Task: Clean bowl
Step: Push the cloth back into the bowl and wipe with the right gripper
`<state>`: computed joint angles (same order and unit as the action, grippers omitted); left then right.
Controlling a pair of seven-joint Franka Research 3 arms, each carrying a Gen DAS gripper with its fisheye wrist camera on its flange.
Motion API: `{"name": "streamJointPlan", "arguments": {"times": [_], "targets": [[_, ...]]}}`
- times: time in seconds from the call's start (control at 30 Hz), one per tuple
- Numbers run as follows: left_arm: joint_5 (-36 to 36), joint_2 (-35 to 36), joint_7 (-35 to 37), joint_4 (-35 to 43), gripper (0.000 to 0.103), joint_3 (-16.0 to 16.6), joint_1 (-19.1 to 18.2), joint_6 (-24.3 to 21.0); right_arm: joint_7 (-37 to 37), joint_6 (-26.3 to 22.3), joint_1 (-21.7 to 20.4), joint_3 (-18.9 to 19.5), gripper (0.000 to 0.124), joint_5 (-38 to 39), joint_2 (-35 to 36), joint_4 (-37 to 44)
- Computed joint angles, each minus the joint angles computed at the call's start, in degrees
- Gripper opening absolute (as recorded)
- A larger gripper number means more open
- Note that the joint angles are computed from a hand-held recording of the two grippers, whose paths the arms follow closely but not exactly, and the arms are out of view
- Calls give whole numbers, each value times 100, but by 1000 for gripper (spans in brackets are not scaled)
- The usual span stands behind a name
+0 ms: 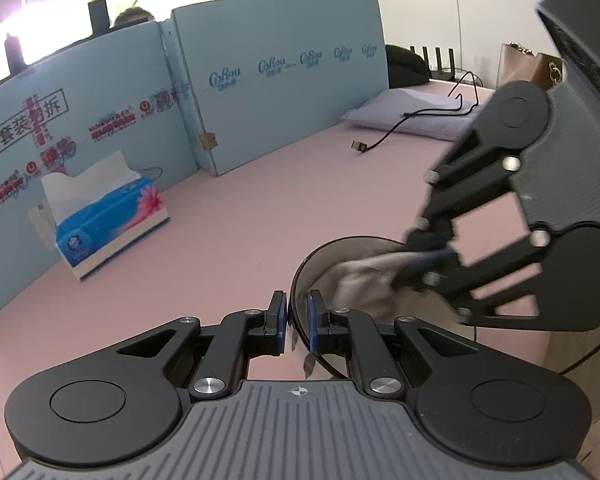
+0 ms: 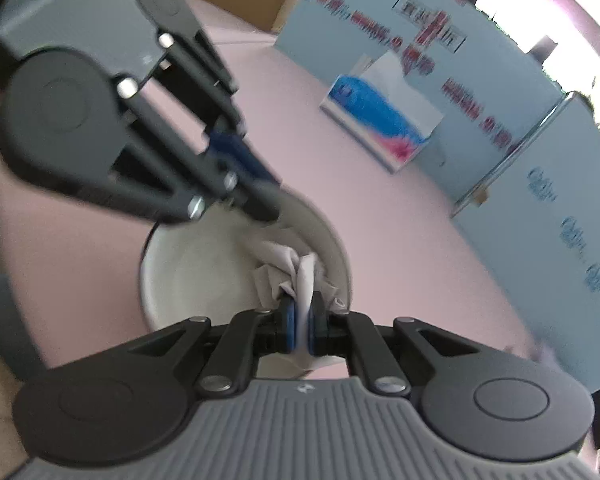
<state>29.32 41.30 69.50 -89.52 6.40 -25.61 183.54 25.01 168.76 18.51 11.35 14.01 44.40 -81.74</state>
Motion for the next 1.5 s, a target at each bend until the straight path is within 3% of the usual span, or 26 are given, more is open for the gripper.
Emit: {"name": "streamJointPlan", "arguments": {"times": [0.13,0.33,0.53,0.7,0.8,0.93,1.03,1.1,1.2,1.27,1.4,1.47,1.5], "targets": [[-27,-11,86,-23,16,-118,93,86,48,-342,0,-94,6,-18,-106,-55],[-88,-36,189,-66,17,-150,104,121,113,-140,111,-174,6,-98,81,181],[-156,-6,304,-29,17,-263,198,118,3,-2,-35,138,5,51,331,498],[-242,45,321,34,19,-322,247,40,-424,152,-361,718,5,407,403,517],[-291,67,297,57,20,-401,311,-41,-423,67,-361,681,5,550,405,573],[-406,129,-34,113,22,-218,184,-203,-275,-58,-337,535,5,687,387,571],[-391,83,-268,11,28,-101,105,-99,-330,-13,-378,572,5,764,357,471],[-470,38,-495,-100,41,-60,55,-81,-422,77,-423,641,6,804,322,368],[-463,-1,-690,-191,39,-13,-3,-142,-585,28,-533,786,6,885,295,286],[-469,-43,-725,-315,38,-224,166,-56,-623,-20,-559,810,6,950,313,303],[-388,-84,-613,-314,23,-382,329,-145,-753,-77,-645,926,6,1132,284,243],[-278,-64,-247,-195,21,-735,642,-376,-832,-47,-670,970,7,1219,230,152],[-198,-31,-144,-84,19,-676,591,-551,-880,8,-678,994,7,1258,191,83]]}}
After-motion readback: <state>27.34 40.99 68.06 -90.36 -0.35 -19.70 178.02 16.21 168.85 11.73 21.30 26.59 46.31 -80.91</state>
